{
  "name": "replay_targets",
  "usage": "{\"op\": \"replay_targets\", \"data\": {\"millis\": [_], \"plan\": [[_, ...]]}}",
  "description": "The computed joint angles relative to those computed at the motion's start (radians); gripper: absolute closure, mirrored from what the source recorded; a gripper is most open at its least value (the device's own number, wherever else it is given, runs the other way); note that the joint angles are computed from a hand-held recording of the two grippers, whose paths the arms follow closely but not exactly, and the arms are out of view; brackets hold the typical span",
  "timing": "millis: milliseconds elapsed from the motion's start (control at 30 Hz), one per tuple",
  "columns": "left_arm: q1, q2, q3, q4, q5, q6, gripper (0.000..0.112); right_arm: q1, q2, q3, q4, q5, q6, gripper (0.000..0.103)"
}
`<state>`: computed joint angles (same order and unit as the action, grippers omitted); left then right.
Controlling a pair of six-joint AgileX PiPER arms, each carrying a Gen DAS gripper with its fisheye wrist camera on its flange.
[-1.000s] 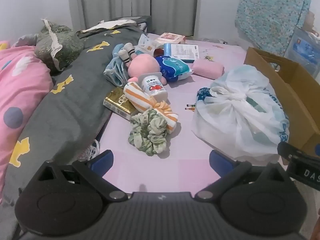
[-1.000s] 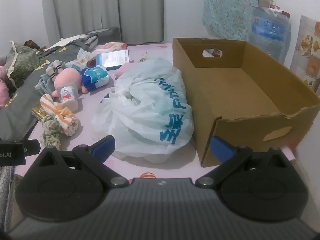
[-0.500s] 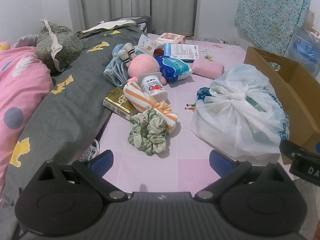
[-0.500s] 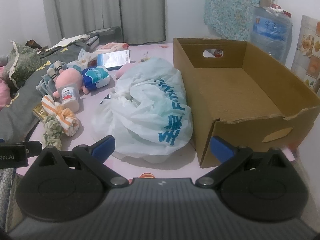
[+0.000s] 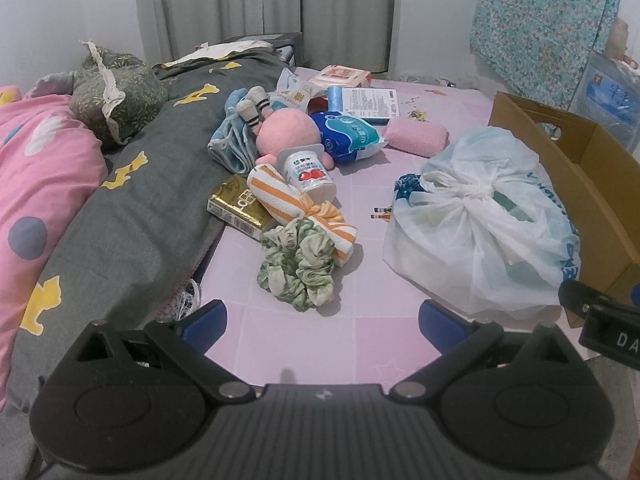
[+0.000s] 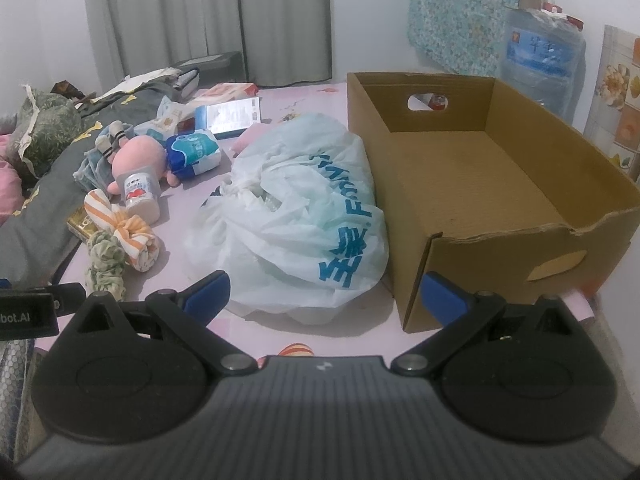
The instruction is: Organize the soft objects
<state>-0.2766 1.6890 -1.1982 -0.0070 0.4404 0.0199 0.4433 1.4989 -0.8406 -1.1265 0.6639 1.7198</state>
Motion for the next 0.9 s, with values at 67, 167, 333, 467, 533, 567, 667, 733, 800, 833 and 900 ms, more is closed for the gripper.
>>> {"op": "replay_targets", "data": {"millis": [67,167,333,467,533,567,667,733,800,833,900], "plan": [[0.003,0.0,0.002,-0.003,-0.001,0.005,0.01,0.0,0.001,-0.001,-0.001,0.0,0.002,0.001],[0.004,0.0,0.002,-0.005,-0.001,0.009,0.01,0.001,0.002,-0.001,-0.005,0.001,0.009,0.001],[0.003,0.0,0.003,-0.001,-0.001,0.005,0.01,-0.001,0.003,-0.001,-0.005,0.001,0.009,0.001],[0.002,0.0,0.004,0.001,-0.003,0.002,0.01,-0.001,0.005,-0.003,-0.003,0.0,0.008,0.001],[0.004,0.0,0.004,-0.003,-0.002,0.008,0.01,-0.002,0.003,-0.002,-0.001,-0.002,0.004,0.001],[0.004,0.0,0.003,0.001,-0.002,0.006,0.01,-0.003,0.003,-0.002,-0.001,-0.002,0.005,0.001],[0.002,0.001,0.003,0.004,-0.002,-0.001,0.01,-0.003,0.002,-0.001,-0.001,-0.003,0.003,0.001],[0.001,0.001,0.003,0.008,-0.003,-0.005,0.01,-0.004,0.003,-0.002,0.001,-0.003,0.004,0.001],[0.004,0.001,0.007,0.007,-0.008,-0.002,0.01,-0.003,0.002,-0.002,0.003,-0.004,0.0,0.001],[0.005,0.003,0.01,0.006,-0.013,0.0,0.01,-0.003,0.001,-0.001,0.003,-0.003,0.001,0.001],[0.006,0.003,0.011,0.004,-0.013,0.003,0.01,-0.005,0.001,-0.002,0.004,-0.006,-0.003,0.001]]}}
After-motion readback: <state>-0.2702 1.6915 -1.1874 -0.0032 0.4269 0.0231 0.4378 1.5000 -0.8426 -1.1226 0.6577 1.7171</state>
